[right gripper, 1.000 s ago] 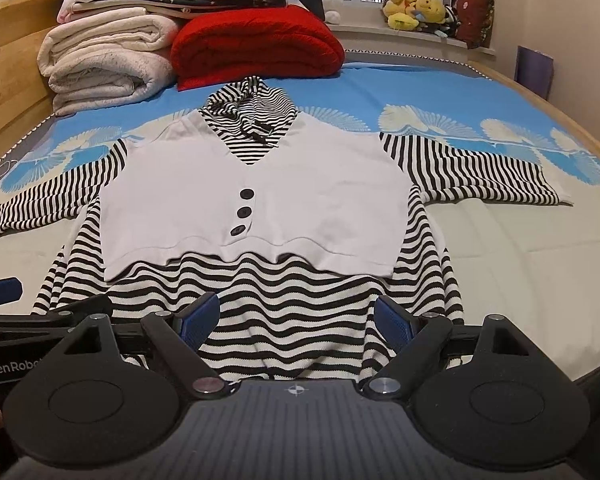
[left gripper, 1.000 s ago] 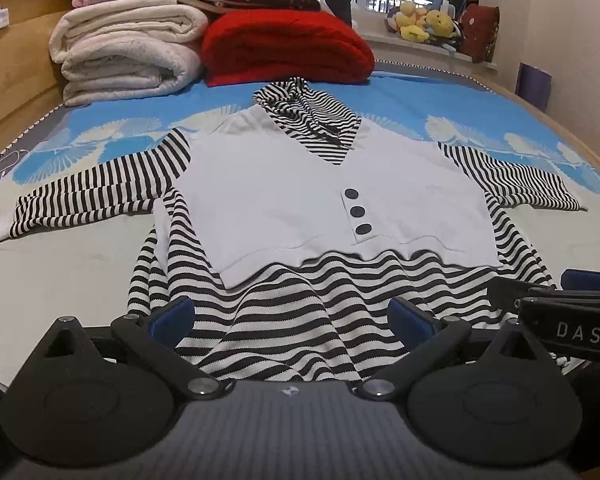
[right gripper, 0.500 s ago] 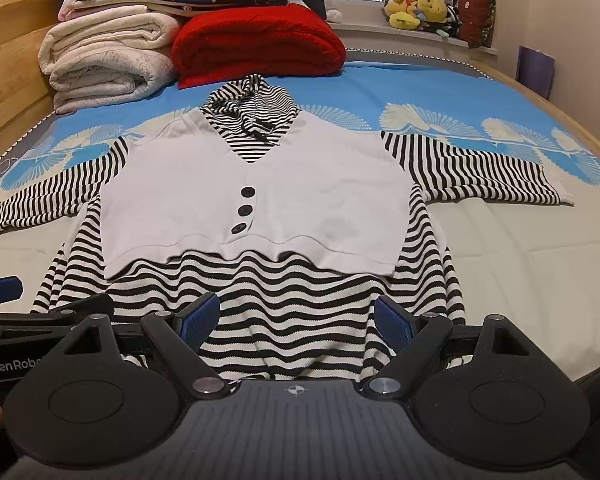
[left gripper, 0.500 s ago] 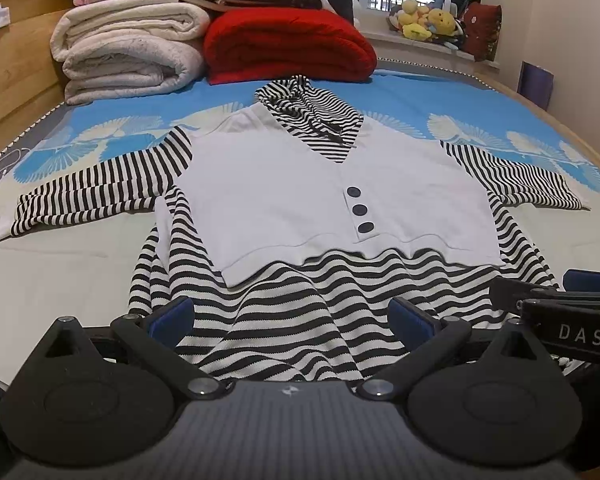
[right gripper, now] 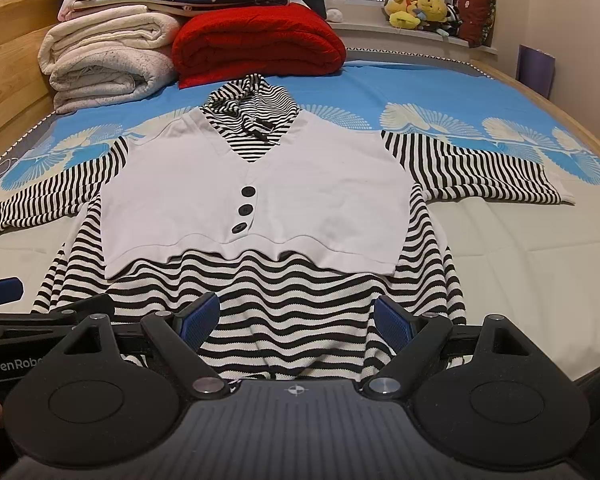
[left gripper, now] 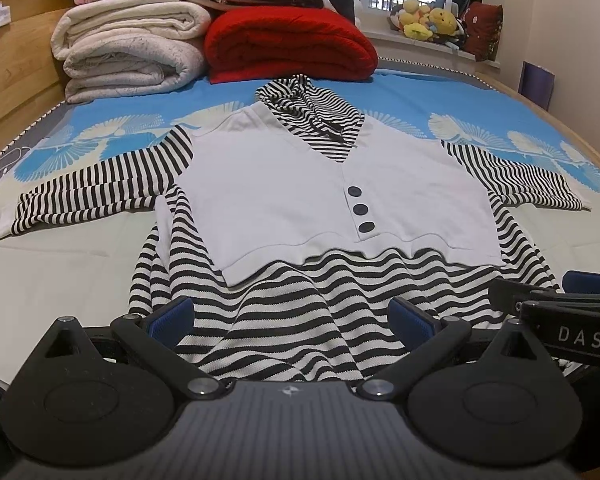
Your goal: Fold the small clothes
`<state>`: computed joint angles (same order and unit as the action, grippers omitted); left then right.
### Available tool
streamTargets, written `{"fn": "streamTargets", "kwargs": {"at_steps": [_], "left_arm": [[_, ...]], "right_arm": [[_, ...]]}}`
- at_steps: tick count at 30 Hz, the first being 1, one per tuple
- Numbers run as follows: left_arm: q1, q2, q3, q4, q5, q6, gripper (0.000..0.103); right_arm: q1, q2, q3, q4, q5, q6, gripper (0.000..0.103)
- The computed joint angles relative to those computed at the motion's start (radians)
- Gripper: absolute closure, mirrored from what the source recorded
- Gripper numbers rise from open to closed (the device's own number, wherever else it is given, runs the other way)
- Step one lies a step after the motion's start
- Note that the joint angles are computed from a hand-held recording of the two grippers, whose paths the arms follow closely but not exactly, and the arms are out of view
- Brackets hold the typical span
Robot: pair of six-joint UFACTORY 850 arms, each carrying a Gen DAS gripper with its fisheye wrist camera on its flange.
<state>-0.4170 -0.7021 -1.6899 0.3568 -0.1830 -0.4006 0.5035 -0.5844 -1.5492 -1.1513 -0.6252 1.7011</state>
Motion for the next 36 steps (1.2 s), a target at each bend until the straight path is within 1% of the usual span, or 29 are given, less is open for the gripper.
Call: {"fn": "streamTargets", "kwargs": {"at_steps": [9, 12, 13, 16, 17, 19, 21, 22, 23, 24, 25, 27, 29, 31, 32, 34, 35, 36], "left_arm": [[0.003, -0.007, -0.012, -0.021, -0.019, 0.005, 0.000], [0.005, -0.014, -0.024, -0.058, -0.034, 0.033, 0.000], [0.007, -0.020, -0.033, -0.093, -0.046, 0.060, 0.000], [0.016, -0.057, -0.081, -0.164, -0.105, 0.098, 0.000], [0.020, -0.078, -0.108, -0.158, -0.133, 0.081, 0.000], [0.026, -0.130, -0.178, -0.105, -0.205, 0.010, 0.000], [0.032, -0.185, -0.252, -0.050, -0.285, -0.040, 0.002], [0.036, -0.208, -0.282, -0.021, -0.328, -0.063, 0.004], [0.039, -0.234, -0.319, 0.020, -0.394, -0.091, 0.019], [0.039, -0.255, -0.345, 0.071, -0.462, -0.123, 0.044], [0.045, -0.268, -0.355, 0.092, -0.509, -0.138, 0.047], [0.065, -0.263, -0.353, 0.038, -0.518, -0.143, 0.046], [0.064, -0.258, -0.351, 0.056, -0.520, -0.135, 0.046], [0.063, -0.246, -0.335, 0.067, -0.512, -0.160, 0.046], [0.060, -0.232, -0.319, 0.071, -0.499, -0.180, 0.046], [0.057, -0.200, -0.280, 0.062, -0.432, -0.184, 0.046], [0.053, -0.193, -0.270, 0.082, -0.407, -0.177, 0.046], [0.050, -0.198, -0.275, 0.087, -0.412, -0.164, 0.046]], "right_arm": [[0.001, -0.005, -0.004, 0.006, 0.004, -0.011, 0.018], [-0.002, -0.005, -0.005, 0.019, 0.005, -0.019, 0.018], [-0.003, -0.006, -0.006, 0.025, 0.006, -0.023, 0.018], [-0.009, -0.011, -0.010, 0.043, 0.006, -0.040, 0.018], [-0.014, -0.016, -0.015, 0.059, 0.005, -0.050, 0.018], [-0.028, -0.029, -0.027, 0.104, -0.006, -0.076, 0.018], [-0.043, -0.044, -0.040, 0.139, -0.038, -0.081, 0.018], [-0.050, -0.051, -0.046, 0.151, -0.054, -0.079, 0.018], [-0.059, -0.057, -0.051, 0.166, -0.069, -0.078, 0.018], [-0.067, -0.061, -0.052, 0.180, -0.079, -0.075, 0.018], [-0.078, -0.064, -0.058, 0.205, -0.090, -0.081, 0.018], [-0.101, -0.072, -0.074, 0.276, -0.124, -0.102, 0.018], [-0.119, -0.087, -0.097, 0.361, -0.177, -0.145, 0.019], [-0.132, -0.104, -0.120, 0.423, -0.235, -0.190, 0.021], [-0.137, -0.111, -0.129, 0.444, -0.266, -0.204, 0.022], [-0.144, -0.118, -0.145, 0.470, -0.315, -0.217, 0.025], [-0.147, -0.112, -0.139, 0.474, -0.323, -0.210, 0.026], [-0.149, -0.106, -0.131, 0.478, -0.321, -0.204, 0.027]]}}
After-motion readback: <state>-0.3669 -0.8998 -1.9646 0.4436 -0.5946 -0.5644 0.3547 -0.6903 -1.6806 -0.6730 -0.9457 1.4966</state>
